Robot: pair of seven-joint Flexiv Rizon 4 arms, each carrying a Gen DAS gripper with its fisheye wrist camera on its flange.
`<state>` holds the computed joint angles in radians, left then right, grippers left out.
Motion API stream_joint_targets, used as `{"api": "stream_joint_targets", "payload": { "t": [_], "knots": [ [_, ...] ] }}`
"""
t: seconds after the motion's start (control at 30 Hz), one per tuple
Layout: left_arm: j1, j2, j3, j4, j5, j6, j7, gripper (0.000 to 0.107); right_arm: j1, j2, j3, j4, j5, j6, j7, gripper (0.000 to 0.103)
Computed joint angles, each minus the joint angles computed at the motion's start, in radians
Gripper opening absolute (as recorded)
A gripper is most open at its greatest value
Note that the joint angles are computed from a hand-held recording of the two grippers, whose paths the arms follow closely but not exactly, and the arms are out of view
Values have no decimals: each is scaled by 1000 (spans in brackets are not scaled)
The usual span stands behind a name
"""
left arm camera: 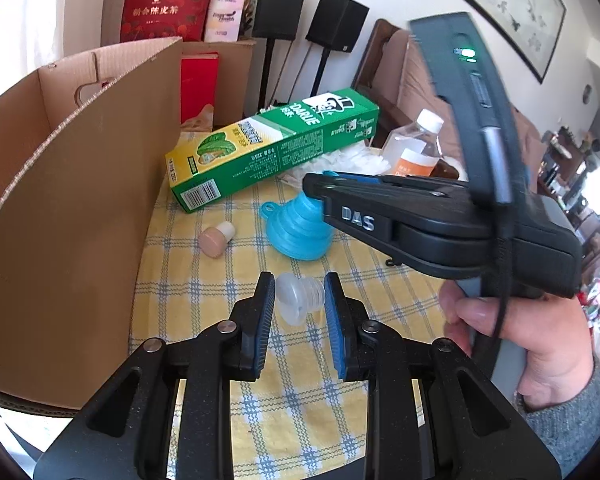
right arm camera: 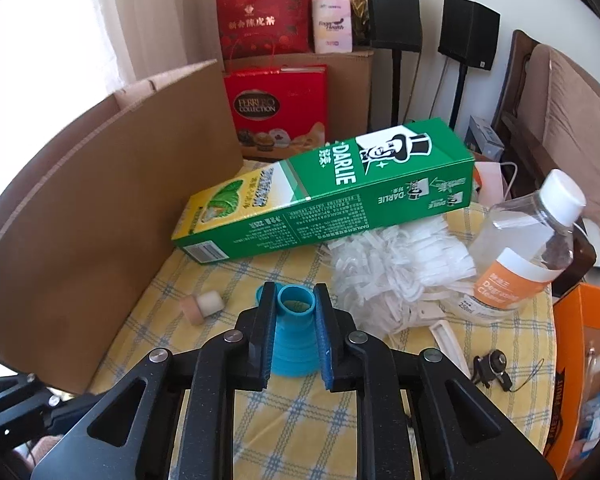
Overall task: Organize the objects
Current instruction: 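Grasp the blue collapsible funnel with the right gripper, then carry the cap with the left gripper while the right gripper carries the funnel into the box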
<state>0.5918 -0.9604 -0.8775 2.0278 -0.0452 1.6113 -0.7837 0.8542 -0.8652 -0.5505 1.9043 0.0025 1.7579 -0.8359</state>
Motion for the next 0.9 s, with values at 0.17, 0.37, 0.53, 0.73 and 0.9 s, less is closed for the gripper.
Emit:
{"api": "stream_joint_targets", "payload": {
  "t": [0.17,0.37,0.53,0.73,0.9],
  "knots": [
    [39,5,-40,23,13,2,4,23,67,47,-52,63,30,25,-14,17],
    [108,14,-111,53,26,-14,3,23,179,107,-150,128,65,23,-42,17],
    [168,26,-170,69,31,-25,1,23,272,150,-235,165,76,13,-59,17],
    [234,33,-231,77,36,-31,-14,23,349,171,-299,171,73,-5,-71,17],
    [257,51,-247,67,34,-44,-24,23,392,174,-337,160,51,-26,-61,17]
  ]
}}
